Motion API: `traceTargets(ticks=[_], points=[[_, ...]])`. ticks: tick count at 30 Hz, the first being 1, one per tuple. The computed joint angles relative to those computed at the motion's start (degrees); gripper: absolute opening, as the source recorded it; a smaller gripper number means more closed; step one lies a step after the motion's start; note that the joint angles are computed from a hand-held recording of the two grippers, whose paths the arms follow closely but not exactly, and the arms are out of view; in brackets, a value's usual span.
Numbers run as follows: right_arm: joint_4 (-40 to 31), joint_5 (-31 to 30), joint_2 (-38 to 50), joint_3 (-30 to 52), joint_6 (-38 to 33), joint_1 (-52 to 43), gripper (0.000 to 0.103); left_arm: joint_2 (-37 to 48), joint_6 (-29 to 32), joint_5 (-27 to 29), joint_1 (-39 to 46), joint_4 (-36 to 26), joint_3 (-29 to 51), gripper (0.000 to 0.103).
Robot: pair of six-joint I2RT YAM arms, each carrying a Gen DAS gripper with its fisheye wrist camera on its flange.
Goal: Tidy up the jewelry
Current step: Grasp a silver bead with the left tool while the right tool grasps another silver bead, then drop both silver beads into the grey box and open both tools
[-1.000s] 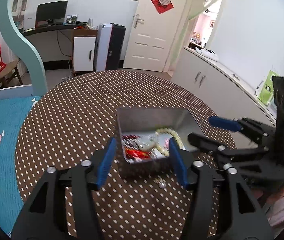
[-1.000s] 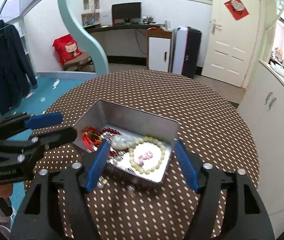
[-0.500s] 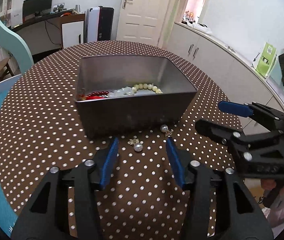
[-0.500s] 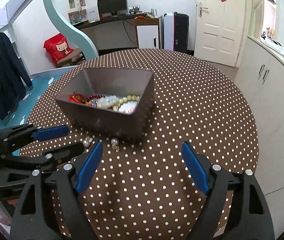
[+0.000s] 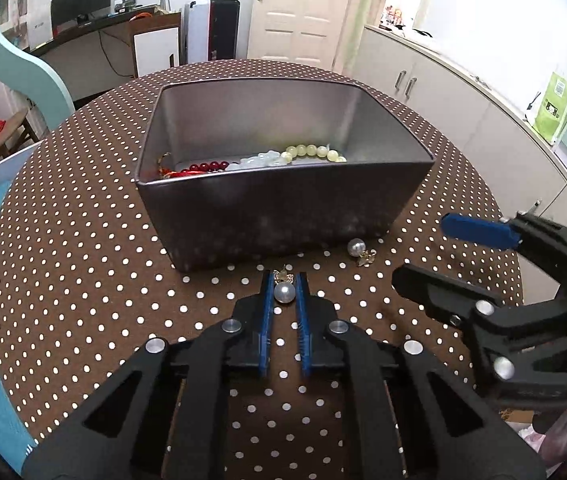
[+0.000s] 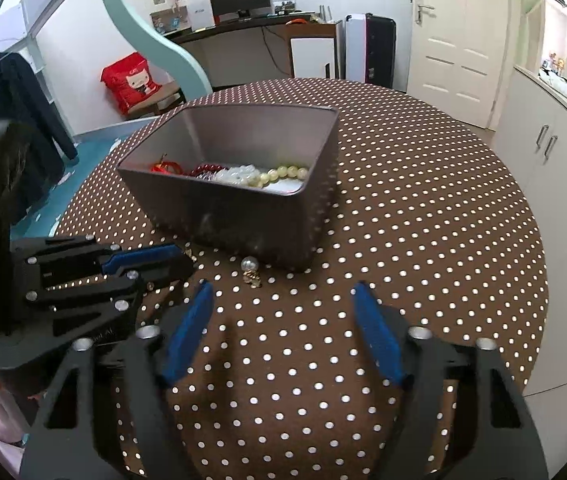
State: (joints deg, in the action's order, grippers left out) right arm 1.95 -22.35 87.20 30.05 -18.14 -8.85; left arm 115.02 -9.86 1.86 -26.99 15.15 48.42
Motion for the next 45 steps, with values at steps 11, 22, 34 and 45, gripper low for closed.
traceTargets(ticks=[11, 22, 34, 45], points=[[0.28, 2.05, 4.17, 2.55, 2.36, 5.18, 0.028, -2.87, 0.18, 3.34, 2.88, 3.36, -5.15, 0.011], [1.26, 6.12, 7.66, 5.63, 4.02, 7.68, 0.015, -4.54, 1.47, 7.23, 6.18, 5.48, -7.77, 0.011], [1.67, 7.91, 7.05, 4.87, 2.86, 8.44, 0.01, -5.99, 1.15, 6.89, 5.97, 7.62, -10.08, 0.011], [-0.22, 5.71, 0.38, 3.04, 2.03, 6.14, 0.01, -10.45, 0.84, 7.08, 5.25, 7.71, -12.44, 0.011]])
